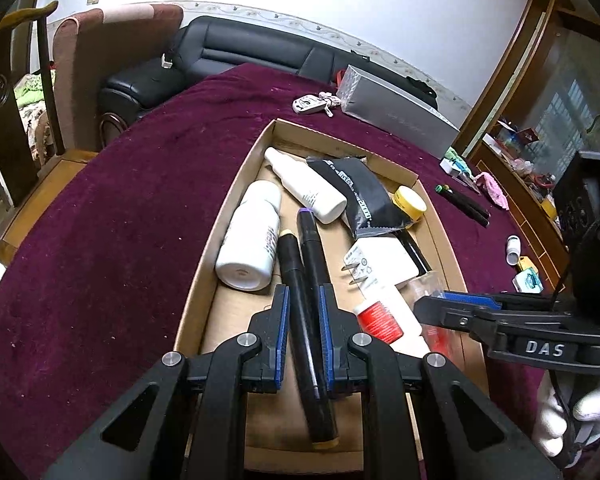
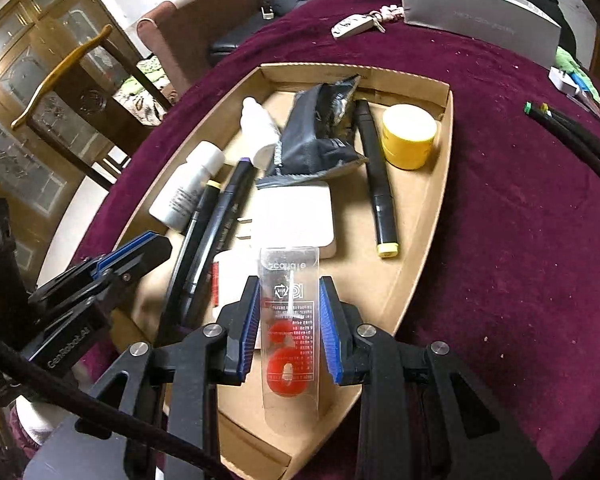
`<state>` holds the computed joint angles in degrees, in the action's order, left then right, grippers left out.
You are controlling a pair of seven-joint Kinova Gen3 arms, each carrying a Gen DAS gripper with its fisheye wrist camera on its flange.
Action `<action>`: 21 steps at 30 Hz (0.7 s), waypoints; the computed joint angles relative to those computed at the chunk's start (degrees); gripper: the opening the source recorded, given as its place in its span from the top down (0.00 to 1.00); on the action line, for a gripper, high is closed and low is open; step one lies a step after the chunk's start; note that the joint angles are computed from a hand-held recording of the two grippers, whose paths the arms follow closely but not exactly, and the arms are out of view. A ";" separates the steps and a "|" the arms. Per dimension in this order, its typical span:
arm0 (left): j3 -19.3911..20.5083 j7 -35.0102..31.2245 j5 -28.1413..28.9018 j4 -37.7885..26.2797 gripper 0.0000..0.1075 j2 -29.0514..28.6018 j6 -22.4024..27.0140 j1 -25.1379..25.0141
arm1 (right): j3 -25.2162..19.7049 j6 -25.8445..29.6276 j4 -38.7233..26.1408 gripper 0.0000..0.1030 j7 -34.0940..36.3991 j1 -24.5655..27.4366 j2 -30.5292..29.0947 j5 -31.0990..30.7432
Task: Organize objects
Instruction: 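Carry the marker and clear package into the tray and open both tools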
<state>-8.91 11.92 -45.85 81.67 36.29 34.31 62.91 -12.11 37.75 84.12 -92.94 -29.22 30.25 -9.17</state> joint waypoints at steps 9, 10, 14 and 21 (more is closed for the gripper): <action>-2.73 8.21 -5.56 2.33 0.53 -1.81 0.40 3.69 | 2.59 -1.35 0.60 0.73 -4.71 -3.26 -0.59 4.19; -2.92 9.73 -6.73 2.82 0.51 -2.16 0.14 4.00 | 2.43 -1.83 0.96 0.73 -4.79 -3.08 -0.93 4.33; -2.27 14.30 -10.13 4.22 0.51 -3.20 -1.56 3.71 | 1.90 -4.30 3.27 0.60 -4.70 -2.18 -2.96 4.63; -0.02 16.30 -14.32 2.36 0.44 -3.61 -1.32 3.56 | -0.56 -8.29 8.13 0.59 -1.35 3.84 -6.34 0.33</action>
<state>-8.94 28.23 -60.16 84.03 32.68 32.99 66.47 -12.66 29.46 92.26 -94.29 -25.38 23.92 -8.85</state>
